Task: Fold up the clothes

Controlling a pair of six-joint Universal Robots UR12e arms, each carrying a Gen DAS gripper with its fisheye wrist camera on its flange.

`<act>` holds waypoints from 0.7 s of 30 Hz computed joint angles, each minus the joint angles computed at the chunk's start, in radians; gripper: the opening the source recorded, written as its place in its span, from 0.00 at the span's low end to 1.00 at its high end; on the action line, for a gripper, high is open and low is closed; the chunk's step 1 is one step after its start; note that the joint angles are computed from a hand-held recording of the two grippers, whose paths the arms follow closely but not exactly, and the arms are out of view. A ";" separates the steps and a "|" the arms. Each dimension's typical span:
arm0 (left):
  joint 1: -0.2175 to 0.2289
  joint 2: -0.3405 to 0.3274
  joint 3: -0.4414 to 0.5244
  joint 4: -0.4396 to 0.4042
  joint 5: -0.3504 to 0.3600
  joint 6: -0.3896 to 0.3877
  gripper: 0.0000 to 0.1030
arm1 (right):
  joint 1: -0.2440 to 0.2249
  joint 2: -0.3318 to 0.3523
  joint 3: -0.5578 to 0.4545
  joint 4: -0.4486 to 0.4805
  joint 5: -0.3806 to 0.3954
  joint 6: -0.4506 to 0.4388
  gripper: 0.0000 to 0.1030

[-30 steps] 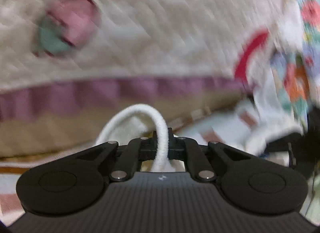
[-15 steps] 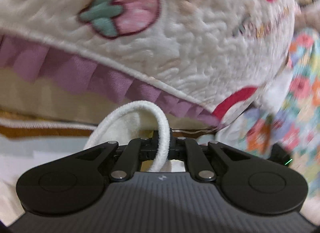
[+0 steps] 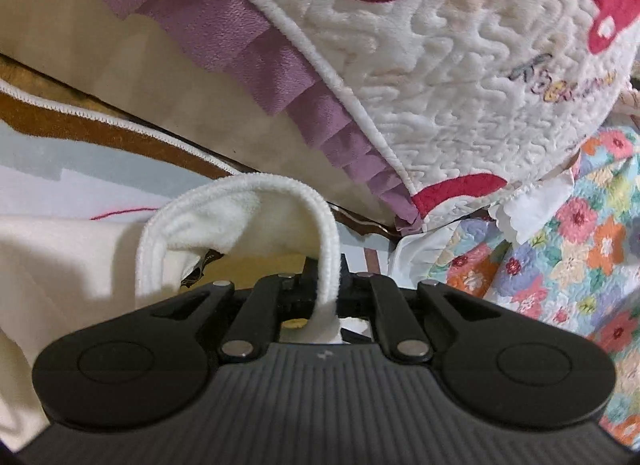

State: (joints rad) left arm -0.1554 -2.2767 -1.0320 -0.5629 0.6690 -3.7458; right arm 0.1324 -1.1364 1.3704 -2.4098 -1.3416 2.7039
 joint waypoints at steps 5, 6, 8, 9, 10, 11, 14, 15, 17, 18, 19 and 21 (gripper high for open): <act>0.006 0.032 -0.056 0.036 -0.011 0.114 0.06 | -0.022 -0.009 0.043 -0.046 0.079 0.158 0.51; 0.006 0.042 -0.069 0.031 -0.008 0.150 0.07 | -0.026 -0.012 0.057 -0.071 0.091 0.175 0.49; 0.005 0.059 -0.090 0.021 -0.005 0.218 0.14 | -0.032 -0.017 0.082 -0.117 0.109 0.200 0.37; 0.003 0.065 -0.097 0.018 -0.006 0.251 0.23 | -0.028 -0.020 0.087 -0.129 0.106 0.184 0.17; 0.000 0.067 -0.099 0.003 -0.022 0.298 0.33 | -0.023 -0.023 0.092 -0.142 0.103 0.168 0.11; -0.003 0.069 -0.100 -0.016 -0.041 0.349 0.38 | -0.019 -0.026 0.097 -0.154 0.100 0.152 0.08; -0.023 0.082 -0.084 -0.137 0.006 0.516 0.41 | -0.024 -0.032 0.109 -0.215 0.108 0.174 0.06; -0.038 0.086 -0.072 -0.166 0.087 0.586 0.35 | -0.028 -0.033 0.113 -0.245 0.113 0.198 0.05; -0.064 0.076 -0.031 -0.209 0.221 0.700 0.05 | -0.043 -0.032 0.120 -0.336 0.126 0.293 0.04; -0.075 0.066 -0.006 -0.227 0.277 0.744 0.05 | -0.049 -0.031 0.121 -0.376 0.129 0.344 0.04; -0.084 0.055 0.016 -0.212 0.334 0.774 0.05 | -0.054 -0.029 0.119 -0.398 0.125 0.376 0.04; -0.099 0.025 0.071 -0.180 0.431 0.801 0.05 | -0.062 -0.023 0.112 -0.434 0.116 0.433 0.04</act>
